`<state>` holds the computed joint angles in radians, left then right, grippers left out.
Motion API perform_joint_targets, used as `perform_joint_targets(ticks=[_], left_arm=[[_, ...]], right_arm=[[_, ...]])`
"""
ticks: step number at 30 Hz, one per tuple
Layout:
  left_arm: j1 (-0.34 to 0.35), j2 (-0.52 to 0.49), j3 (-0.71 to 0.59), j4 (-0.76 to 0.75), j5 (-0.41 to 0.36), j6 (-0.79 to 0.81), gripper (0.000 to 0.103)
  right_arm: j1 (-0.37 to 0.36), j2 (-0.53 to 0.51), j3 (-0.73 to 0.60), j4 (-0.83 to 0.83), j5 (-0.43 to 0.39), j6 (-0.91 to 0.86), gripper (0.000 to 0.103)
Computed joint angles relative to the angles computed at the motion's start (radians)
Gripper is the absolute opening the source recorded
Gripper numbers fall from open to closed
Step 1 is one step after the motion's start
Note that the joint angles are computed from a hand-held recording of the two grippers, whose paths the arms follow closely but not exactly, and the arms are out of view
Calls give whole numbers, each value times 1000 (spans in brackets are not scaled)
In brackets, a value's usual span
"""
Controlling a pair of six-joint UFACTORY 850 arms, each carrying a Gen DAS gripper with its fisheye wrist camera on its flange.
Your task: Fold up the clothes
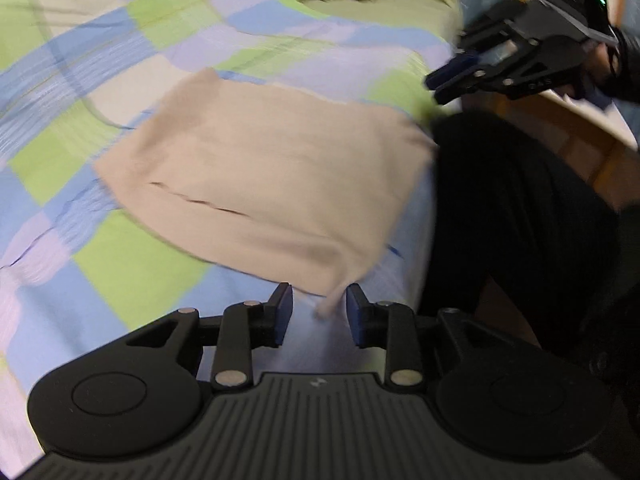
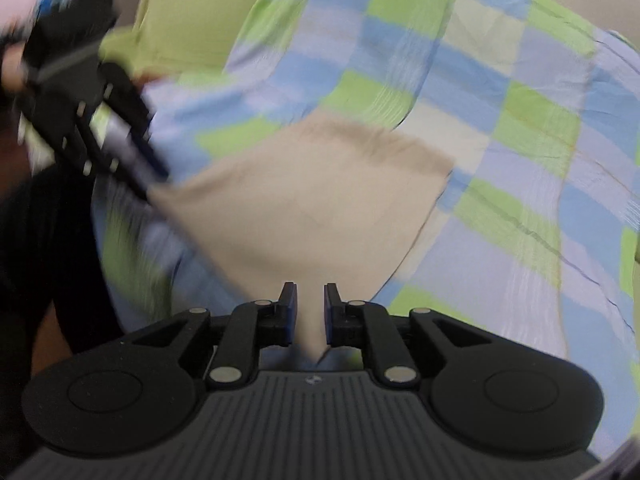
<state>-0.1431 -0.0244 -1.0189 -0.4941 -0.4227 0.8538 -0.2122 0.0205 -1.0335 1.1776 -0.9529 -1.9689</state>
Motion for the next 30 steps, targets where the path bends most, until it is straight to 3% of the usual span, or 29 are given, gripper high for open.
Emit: perform_joint_targets(ticks=[3, 7, 9, 14, 19, 23, 25, 26, 28, 29, 30], left_arm=[[34, -42, -55, 27, 64, -71, 45], [80, -137, -154, -82, 104, -64, 47], [97, -192, -205, -143, 113, -34, 53], [126, -355, -371, -123, 130, -34, 57], [171, -501, -534, -241, 15, 82, 57], [181, -566, -596, -296, -65, 211, 57], [175, -565, -584, -302, -53, 239, 56], [172, -561, -573, -307, -42, 257, 51], [173, -546, -551, -349, -30, 288, 15], [175, -534, -538, -372, -21, 306, 7], [173, -506, -502, -421, 24, 359, 7]], right_arm=[[15, -58, -66, 74, 18, 7, 28], [60, -170, -191, 92, 39, 52, 28], [83, -231, -261, 89, 46, 88, 28], [142, -400, -457, 59, 81, 172, 28], [185, -601, -707, -15, 60, 334, 30], [201, -706, -841, -71, 41, 395, 40], [208, -759, -908, -95, 20, 443, 40], [209, -777, -929, -99, 2, 462, 40], [209, -809, -968, -103, -33, 505, 34], [209, -818, -979, -100, -45, 523, 11], [207, -811, -968, -84, -40, 523, 1]])
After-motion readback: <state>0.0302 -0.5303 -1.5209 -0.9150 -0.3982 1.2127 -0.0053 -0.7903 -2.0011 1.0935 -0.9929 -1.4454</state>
